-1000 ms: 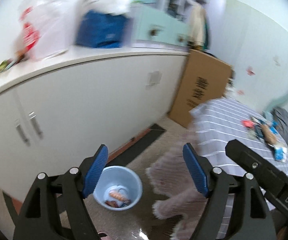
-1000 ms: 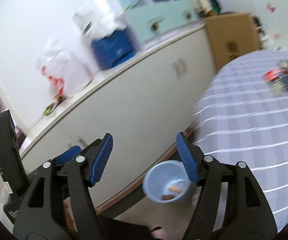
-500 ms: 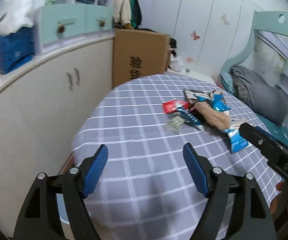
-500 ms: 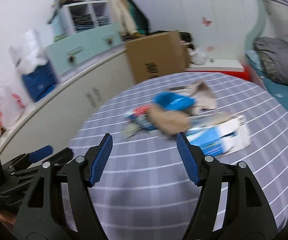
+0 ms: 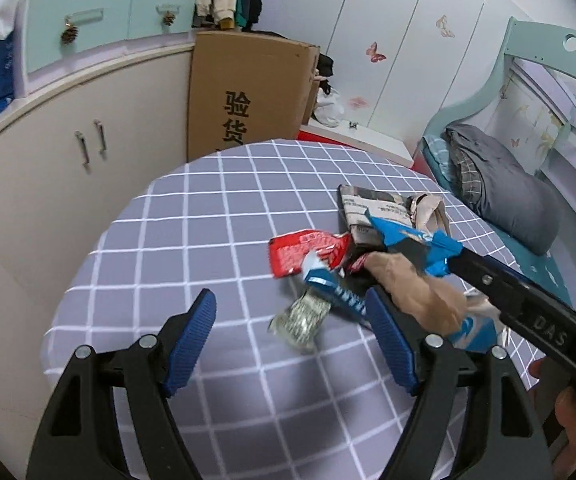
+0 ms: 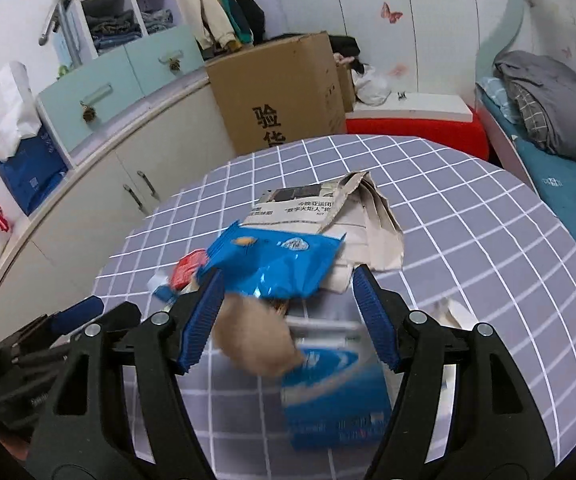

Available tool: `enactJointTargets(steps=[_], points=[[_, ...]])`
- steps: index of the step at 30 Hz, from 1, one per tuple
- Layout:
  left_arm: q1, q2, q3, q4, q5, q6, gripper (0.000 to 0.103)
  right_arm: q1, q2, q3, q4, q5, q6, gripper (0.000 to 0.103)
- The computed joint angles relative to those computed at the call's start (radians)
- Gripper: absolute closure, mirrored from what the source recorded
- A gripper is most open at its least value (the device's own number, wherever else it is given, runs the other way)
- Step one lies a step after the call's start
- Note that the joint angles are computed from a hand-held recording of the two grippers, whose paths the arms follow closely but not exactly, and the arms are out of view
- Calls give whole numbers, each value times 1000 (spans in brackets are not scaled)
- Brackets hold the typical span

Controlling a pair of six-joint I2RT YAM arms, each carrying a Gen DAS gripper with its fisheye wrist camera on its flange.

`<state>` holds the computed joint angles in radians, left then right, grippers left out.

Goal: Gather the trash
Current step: 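Grasp the blue chip bag with the right tool while the left grasps a wrapper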

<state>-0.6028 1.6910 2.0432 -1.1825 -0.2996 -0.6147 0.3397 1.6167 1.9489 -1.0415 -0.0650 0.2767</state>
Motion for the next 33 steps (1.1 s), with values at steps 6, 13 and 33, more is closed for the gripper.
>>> enactJointTargets(steps=[6,13,33], points=[[58,65,15,37,97,3,50,-56,106,80,-37,-103,38,41],[92,65,-15,93,173,7,67,-76,106,72,-25,-161,21,84],[67,-90,-75,110,179,-41,103,78,-108,-17,126,75,10,97]])
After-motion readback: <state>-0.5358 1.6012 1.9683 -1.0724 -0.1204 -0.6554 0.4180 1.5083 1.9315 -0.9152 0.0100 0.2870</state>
